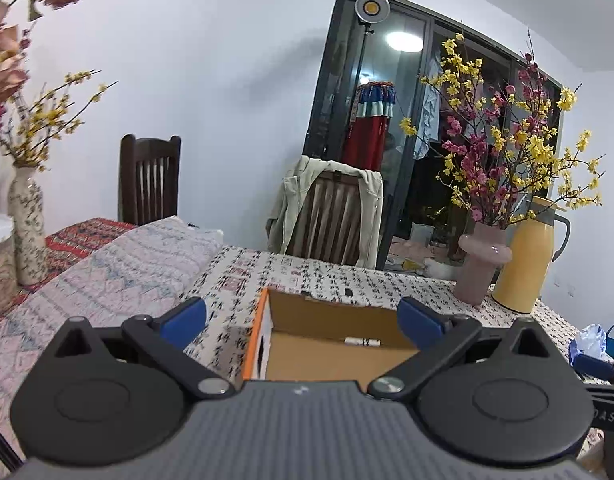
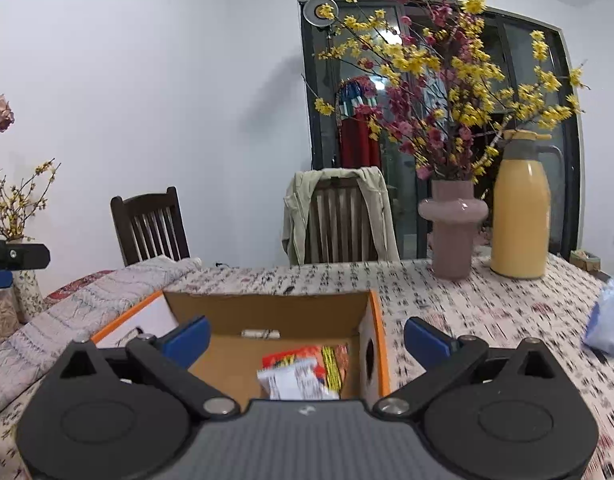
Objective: Organize snacks
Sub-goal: 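Withdraw both open tools from the box, then grasp the white pillow-shaped packet on the tablecloth with the right tool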
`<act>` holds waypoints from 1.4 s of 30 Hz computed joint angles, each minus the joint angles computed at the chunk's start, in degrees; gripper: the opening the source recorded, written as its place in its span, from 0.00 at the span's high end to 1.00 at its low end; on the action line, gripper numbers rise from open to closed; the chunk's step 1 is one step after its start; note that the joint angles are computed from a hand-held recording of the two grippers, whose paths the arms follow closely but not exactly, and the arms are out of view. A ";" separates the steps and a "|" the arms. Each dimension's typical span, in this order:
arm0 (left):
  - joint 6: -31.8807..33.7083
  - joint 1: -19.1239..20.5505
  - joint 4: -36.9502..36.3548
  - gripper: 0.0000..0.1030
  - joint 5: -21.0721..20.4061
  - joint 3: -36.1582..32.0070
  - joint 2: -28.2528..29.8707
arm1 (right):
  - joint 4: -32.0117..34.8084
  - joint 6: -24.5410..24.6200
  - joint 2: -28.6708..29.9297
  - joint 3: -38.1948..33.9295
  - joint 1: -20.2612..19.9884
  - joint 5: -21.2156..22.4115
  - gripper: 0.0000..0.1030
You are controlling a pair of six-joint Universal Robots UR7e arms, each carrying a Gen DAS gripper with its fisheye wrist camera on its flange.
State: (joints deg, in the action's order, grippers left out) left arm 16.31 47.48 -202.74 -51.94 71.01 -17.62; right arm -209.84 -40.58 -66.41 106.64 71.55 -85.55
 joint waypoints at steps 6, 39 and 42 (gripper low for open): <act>-1.96 -0.07 -1.67 0.00 2.42 7.82 -3.07 | -1.38 0.71 -3.37 6.91 -1.66 -2.10 0.00; -5.02 4.00 -4.02 0.00 6.15 12.75 -1.83 | -8.75 3.96 -1.92 10.41 -9.48 0.40 0.00; -6.20 4.23 -3.05 0.00 5.65 12.95 -2.22 | -7.76 4.11 -2.42 9.93 -8.85 -2.39 0.01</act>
